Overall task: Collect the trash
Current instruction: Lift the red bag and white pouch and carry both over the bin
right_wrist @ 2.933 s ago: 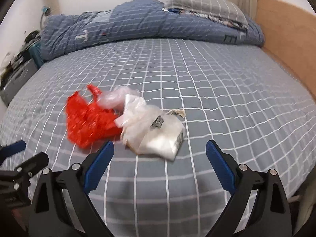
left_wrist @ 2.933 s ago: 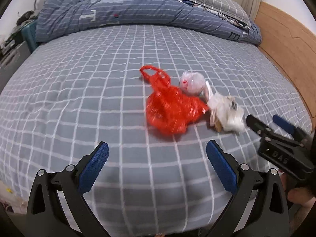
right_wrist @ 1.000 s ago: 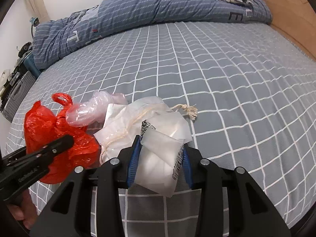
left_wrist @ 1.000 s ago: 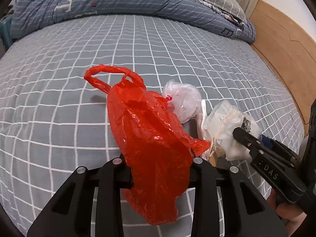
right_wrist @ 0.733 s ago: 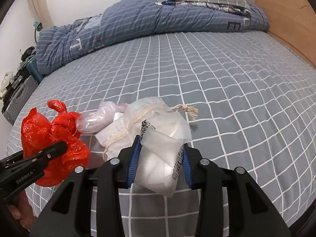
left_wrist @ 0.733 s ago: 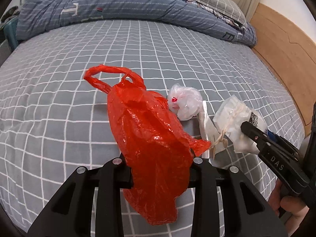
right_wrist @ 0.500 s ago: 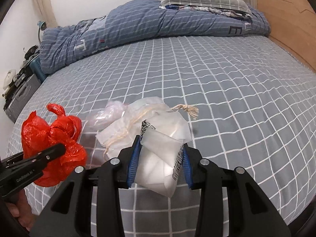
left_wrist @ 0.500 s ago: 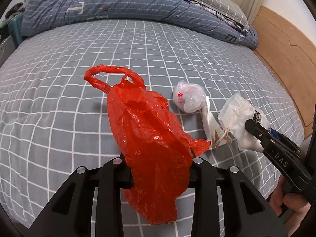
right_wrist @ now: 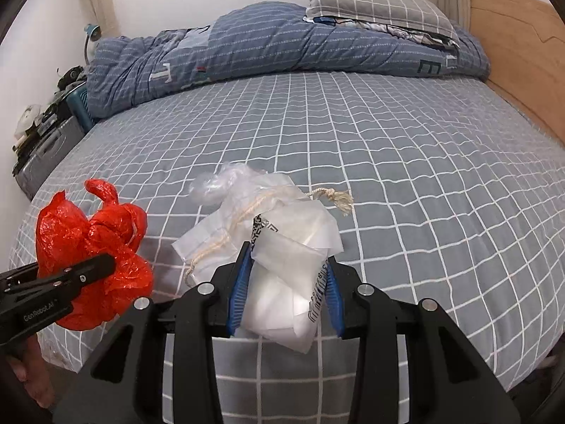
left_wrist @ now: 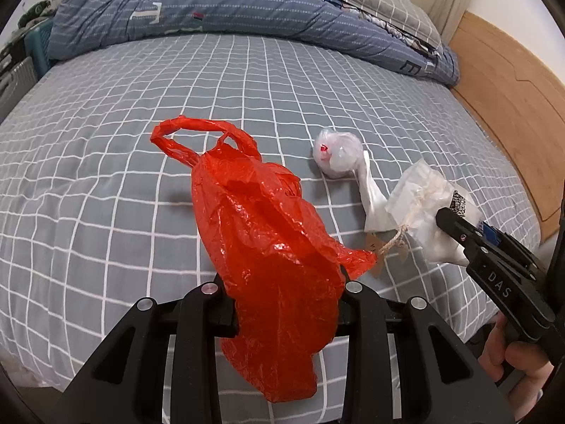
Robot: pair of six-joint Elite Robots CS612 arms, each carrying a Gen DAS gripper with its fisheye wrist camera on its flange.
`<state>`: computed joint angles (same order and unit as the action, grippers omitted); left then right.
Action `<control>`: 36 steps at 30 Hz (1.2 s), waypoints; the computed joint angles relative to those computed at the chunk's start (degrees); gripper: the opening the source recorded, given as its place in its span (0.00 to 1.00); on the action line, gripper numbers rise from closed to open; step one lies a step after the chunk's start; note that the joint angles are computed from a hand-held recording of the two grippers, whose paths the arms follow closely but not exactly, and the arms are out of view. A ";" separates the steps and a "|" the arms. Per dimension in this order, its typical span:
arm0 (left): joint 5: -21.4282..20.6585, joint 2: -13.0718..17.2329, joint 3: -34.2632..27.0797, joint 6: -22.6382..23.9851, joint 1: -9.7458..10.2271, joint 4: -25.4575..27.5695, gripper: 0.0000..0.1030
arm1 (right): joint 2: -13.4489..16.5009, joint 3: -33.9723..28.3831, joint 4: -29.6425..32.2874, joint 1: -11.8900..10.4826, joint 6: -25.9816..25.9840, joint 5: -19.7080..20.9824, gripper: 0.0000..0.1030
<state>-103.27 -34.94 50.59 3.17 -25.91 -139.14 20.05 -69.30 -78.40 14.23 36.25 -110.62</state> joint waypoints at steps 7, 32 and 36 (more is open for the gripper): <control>-0.14 -2.27 4.09 -0.24 0.42 -1.68 0.30 | -0.55 0.25 0.83 1.08 -0.91 -1.23 0.35; 0.78 -9.16 16.49 0.31 0.77 -8.53 0.30 | -0.45 -2.67 3.10 4.17 -0.37 -2.93 0.35; 0.64 -10.01 17.92 0.43 0.85 -9.13 0.30 | -0.18 -3.37 3.47 4.81 -0.07 -3.28 0.35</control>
<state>-102.62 -44.95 68.51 3.59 -25.06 -148.27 19.87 -72.67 -74.93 19.04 36.17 -113.90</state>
